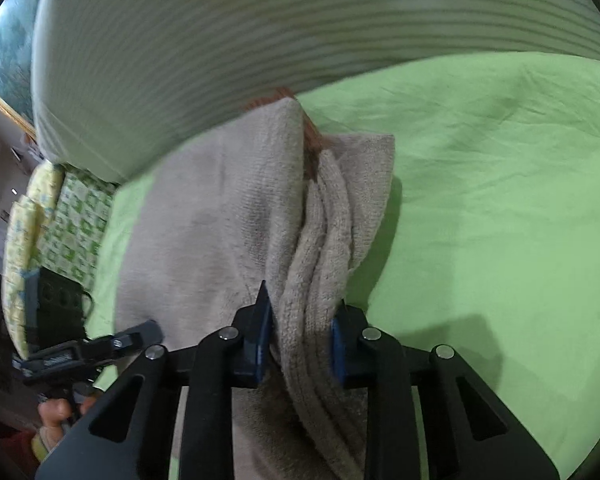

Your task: Fold small clothes

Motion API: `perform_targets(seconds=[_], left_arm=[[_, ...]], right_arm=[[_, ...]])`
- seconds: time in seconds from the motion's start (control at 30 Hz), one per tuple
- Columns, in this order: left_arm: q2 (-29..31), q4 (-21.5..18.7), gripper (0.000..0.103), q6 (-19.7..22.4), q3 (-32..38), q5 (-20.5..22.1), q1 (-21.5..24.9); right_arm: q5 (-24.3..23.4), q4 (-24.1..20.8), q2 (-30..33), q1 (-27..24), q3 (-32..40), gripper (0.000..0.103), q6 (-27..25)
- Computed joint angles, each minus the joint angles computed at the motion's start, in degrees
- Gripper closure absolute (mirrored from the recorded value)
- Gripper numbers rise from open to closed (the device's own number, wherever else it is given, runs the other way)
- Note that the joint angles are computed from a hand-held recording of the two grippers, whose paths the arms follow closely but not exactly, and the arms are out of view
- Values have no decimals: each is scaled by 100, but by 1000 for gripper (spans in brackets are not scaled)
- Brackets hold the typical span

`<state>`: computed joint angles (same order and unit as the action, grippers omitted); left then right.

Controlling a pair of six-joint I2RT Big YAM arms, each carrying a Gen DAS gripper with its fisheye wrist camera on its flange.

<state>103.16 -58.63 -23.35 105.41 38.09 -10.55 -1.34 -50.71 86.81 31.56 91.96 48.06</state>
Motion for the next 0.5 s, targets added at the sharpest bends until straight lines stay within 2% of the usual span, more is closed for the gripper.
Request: perform_targets(seconds=[0.07,0.23,0.5], left_arm=[[-257,8,65,140,-163,-121,76],[-939,-57,64,309,-684,6,573],[-1748,-733,64,1391,-1219,18,1534]], right_arm=[[-5,88,-16,140,40,77,80],[37,304,91,609,289,78,135],[96,283,723,1239,1000,78,111]])
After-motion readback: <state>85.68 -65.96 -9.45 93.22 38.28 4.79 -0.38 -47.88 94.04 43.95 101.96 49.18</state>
